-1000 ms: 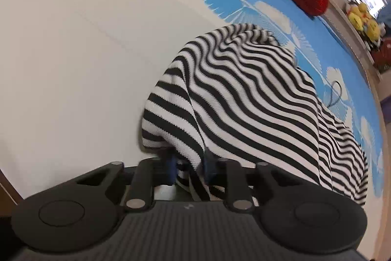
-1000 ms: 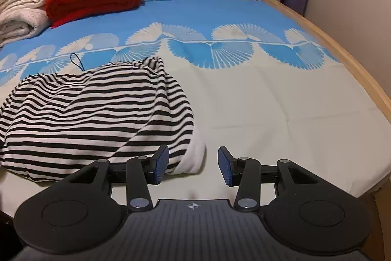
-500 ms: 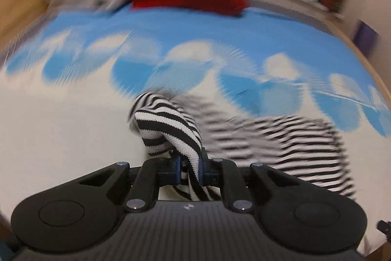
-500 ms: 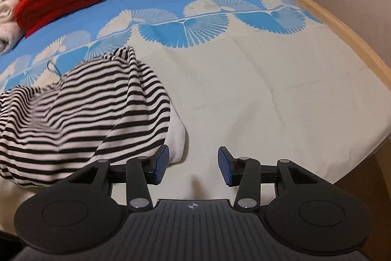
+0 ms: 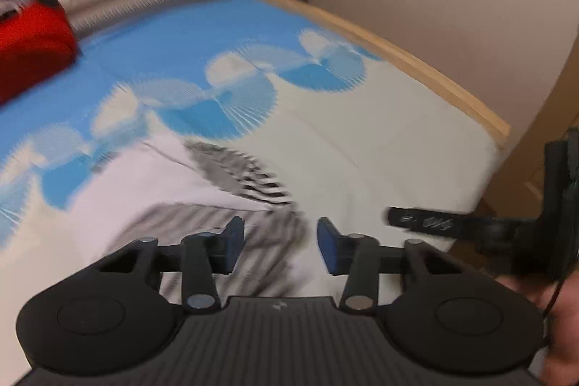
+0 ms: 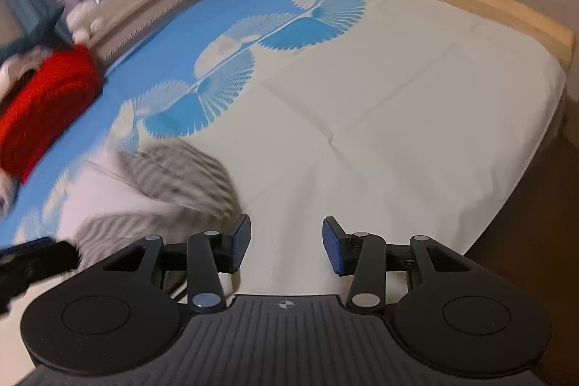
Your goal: Fold small clothes
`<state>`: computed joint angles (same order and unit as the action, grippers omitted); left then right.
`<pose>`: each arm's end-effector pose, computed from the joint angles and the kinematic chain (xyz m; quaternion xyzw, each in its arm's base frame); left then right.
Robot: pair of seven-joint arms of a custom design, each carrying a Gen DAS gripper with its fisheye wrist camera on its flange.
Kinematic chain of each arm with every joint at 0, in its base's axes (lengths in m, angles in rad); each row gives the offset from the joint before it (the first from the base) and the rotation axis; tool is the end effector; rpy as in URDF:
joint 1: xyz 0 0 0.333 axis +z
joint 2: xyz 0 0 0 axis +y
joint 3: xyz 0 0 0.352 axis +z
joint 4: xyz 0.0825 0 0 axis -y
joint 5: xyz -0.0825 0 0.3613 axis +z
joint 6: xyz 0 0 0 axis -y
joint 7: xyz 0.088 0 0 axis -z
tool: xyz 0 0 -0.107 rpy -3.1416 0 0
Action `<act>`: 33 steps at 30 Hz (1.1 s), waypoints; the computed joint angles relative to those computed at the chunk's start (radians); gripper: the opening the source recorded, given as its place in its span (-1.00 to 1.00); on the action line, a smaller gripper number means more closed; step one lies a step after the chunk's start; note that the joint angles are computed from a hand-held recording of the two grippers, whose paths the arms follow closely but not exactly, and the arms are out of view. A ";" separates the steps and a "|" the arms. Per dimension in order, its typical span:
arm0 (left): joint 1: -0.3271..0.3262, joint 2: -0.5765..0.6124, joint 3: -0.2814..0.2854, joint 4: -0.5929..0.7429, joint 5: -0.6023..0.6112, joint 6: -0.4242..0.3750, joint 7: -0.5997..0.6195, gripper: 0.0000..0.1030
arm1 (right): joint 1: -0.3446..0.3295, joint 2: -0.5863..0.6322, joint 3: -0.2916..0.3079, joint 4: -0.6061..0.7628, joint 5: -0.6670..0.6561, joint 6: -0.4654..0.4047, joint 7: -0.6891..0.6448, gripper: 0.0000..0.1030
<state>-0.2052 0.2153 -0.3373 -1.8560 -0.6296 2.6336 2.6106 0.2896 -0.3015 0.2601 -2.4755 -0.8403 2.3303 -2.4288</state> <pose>0.5641 -0.3024 0.5165 -0.2243 0.9040 -0.3509 0.0964 0.3676 0.2166 0.4658 -0.1816 0.9171 -0.2505 0.2513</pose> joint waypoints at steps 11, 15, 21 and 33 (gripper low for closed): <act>0.136 0.064 0.070 0.061 0.117 0.012 0.072 -0.03 | -0.041 0.036 -0.020 0.016 -0.095 0.177 0.043 -0.11; 0.192 0.134 0.065 0.112 0.082 -0.042 0.038 -0.03 | -0.058 0.077 -0.055 0.036 -0.132 0.277 -0.004 0.02; 0.176 0.225 0.083 0.271 0.187 -0.224 -0.239 0.13 | -0.079 0.180 -0.118 0.079 -0.097 0.415 -0.132 0.28; 0.168 0.286 0.069 0.355 0.273 -0.401 -0.307 0.29 | -0.039 0.324 -0.194 0.178 0.040 0.460 -0.251 0.14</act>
